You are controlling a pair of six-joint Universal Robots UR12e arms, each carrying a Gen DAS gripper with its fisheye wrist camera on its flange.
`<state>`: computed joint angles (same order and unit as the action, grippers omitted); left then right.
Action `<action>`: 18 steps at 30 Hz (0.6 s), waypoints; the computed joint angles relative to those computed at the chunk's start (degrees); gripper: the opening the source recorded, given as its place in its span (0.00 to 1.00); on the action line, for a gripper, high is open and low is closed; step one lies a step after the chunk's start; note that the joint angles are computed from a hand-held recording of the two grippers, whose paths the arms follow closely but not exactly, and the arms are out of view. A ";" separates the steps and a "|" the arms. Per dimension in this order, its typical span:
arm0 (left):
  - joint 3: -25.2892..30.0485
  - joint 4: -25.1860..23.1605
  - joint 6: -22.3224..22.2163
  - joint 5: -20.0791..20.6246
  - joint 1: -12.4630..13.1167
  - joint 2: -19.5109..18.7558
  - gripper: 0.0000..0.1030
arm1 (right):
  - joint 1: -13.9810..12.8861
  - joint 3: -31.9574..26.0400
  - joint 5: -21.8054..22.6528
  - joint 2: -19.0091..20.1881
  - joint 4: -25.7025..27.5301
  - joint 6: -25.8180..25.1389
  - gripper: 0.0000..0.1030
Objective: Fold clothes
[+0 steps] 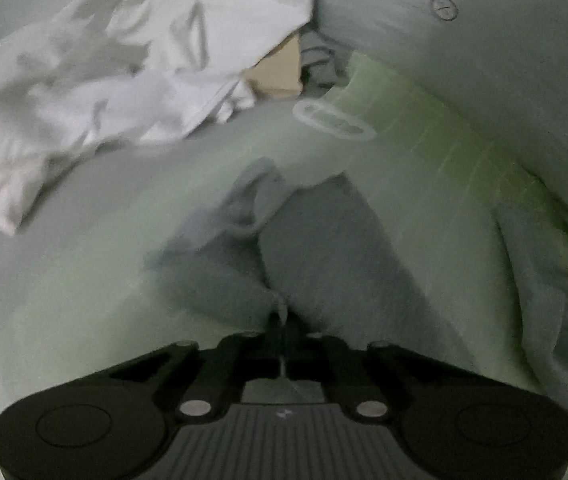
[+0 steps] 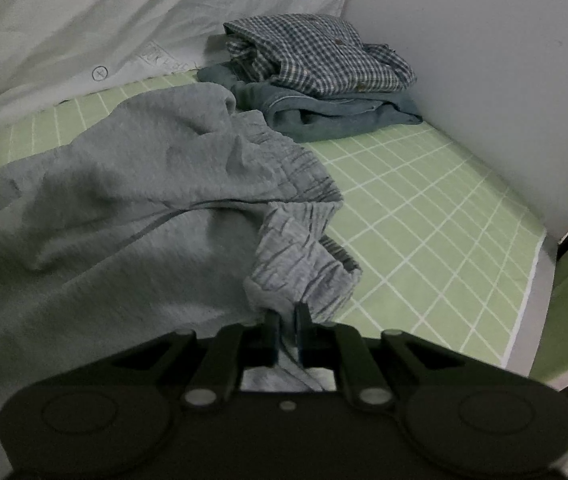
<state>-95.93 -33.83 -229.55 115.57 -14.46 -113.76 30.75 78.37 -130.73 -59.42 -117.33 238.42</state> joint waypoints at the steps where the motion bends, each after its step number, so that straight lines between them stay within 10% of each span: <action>1: 1.00 0.38 1.74 1.77 -0.18 -0.47 0.01 | 0.02 0.03 -0.08 -0.02 0.11 0.11 0.08; 5: 4.30 8.36 11.63 6.27 -1.08 -2.28 0.01 | 0.03 0.29 -0.17 -0.21 0.36 0.85 0.08; 11: 9.18 21.16 30.44 -2.71 -2.31 -6.06 0.08 | -0.20 0.60 0.68 -0.26 -0.70 0.95 0.08; 14: 8.61 18.68 29.57 -10.64 -1.95 -5.73 0.33 | -0.26 0.74 0.73 -0.33 -1.30 0.76 0.08; 18: 6.10 15.73 23.68 -7.75 -2.77 -4.25 0.42 | -0.26 1.13 0.75 -0.59 -1.23 1.21 0.08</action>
